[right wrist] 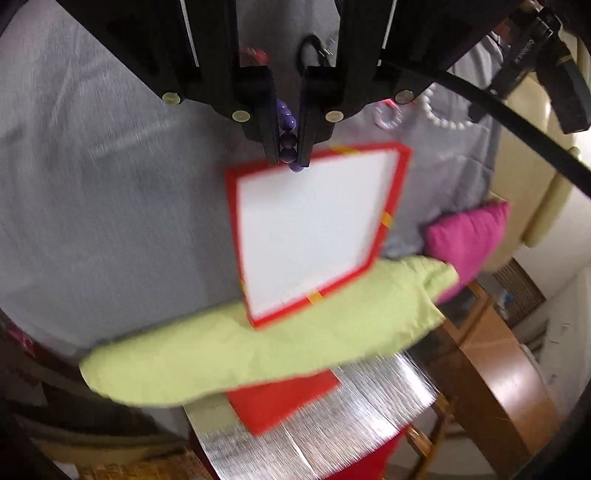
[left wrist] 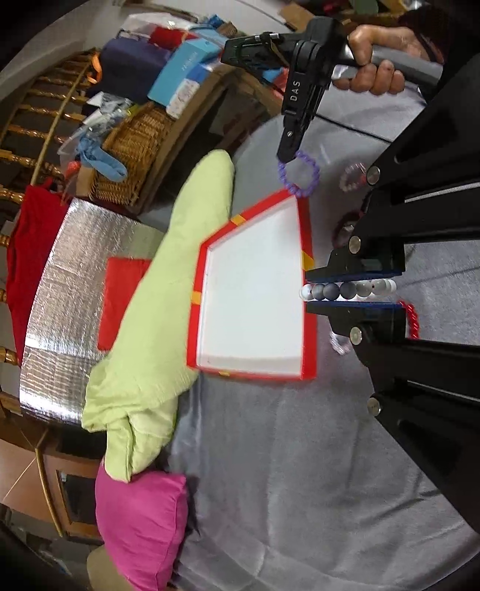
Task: Organize jewelry
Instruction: 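Carry both held bracelets over the red box and lower them inside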
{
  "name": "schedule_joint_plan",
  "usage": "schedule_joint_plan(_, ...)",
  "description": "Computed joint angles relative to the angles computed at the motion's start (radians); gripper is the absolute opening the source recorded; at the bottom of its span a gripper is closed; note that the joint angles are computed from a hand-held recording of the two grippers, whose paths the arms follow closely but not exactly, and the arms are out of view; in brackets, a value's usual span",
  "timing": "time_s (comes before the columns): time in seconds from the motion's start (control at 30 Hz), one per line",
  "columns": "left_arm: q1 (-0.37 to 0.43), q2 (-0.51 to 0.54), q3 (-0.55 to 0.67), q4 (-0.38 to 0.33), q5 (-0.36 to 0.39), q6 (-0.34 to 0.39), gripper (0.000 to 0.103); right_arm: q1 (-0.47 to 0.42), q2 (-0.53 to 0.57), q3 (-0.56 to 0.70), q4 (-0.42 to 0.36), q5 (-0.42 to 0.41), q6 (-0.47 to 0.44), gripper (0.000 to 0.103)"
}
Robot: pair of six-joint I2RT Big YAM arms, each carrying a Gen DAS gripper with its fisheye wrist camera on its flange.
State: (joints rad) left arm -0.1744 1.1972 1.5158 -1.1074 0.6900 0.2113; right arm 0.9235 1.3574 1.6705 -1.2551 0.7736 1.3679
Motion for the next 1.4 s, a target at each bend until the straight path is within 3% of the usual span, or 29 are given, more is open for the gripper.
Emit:
schedule_joint_plan(0.13, -0.007, 0.052, 0.055, 0.02, 0.06, -0.048, 0.01, -0.025, -0.009, -0.004, 0.08, 0.019, -0.08, 0.01)
schedule_joint_plan(0.27, -0.041, 0.11, 0.107, 0.065, 0.053, -0.09, 0.01, -0.07, -0.001, -0.003, 0.124, 0.017, -0.124, 0.01)
schedule_joint_plan(0.43, -0.117, 0.178, 0.15, 0.112, -0.073, -0.097, 0.01, -0.119, 0.005, -0.019, 0.123, -0.01, -0.123, 0.01)
schedule_joint_plan(0.63, -0.195, 0.218, 0.139, 0.142, -0.267, -0.041, 0.01, -0.18, 0.044, -0.025, 0.137, -0.104, -0.177, 0.01)
schedule_joint_plan(0.8, -0.205, 0.244, 0.143, 0.087, -0.309, -0.006, 0.01, -0.207, 0.106, 0.013, 0.077, -0.202, -0.206, 0.01)
schedule_joint_plan(0.97, -0.213, 0.233, 0.131, 0.064, -0.341, 0.026, 0.01, -0.22, 0.114, 0.012, 0.012, -0.268, -0.156, 0.01)
schedule_joint_plan(1.17, -0.246, 0.206, 0.092, 0.055, -0.403, 0.084, 0.01, -0.214, 0.105, 0.005, -0.014, -0.271, -0.134, 0.01)
schedule_joint_plan(1.4, -0.252, 0.2, 0.078, 0.06, -0.431, 0.094, 0.01, -0.214, 0.126, 0.032, -0.054, -0.268, -0.142, 0.01)
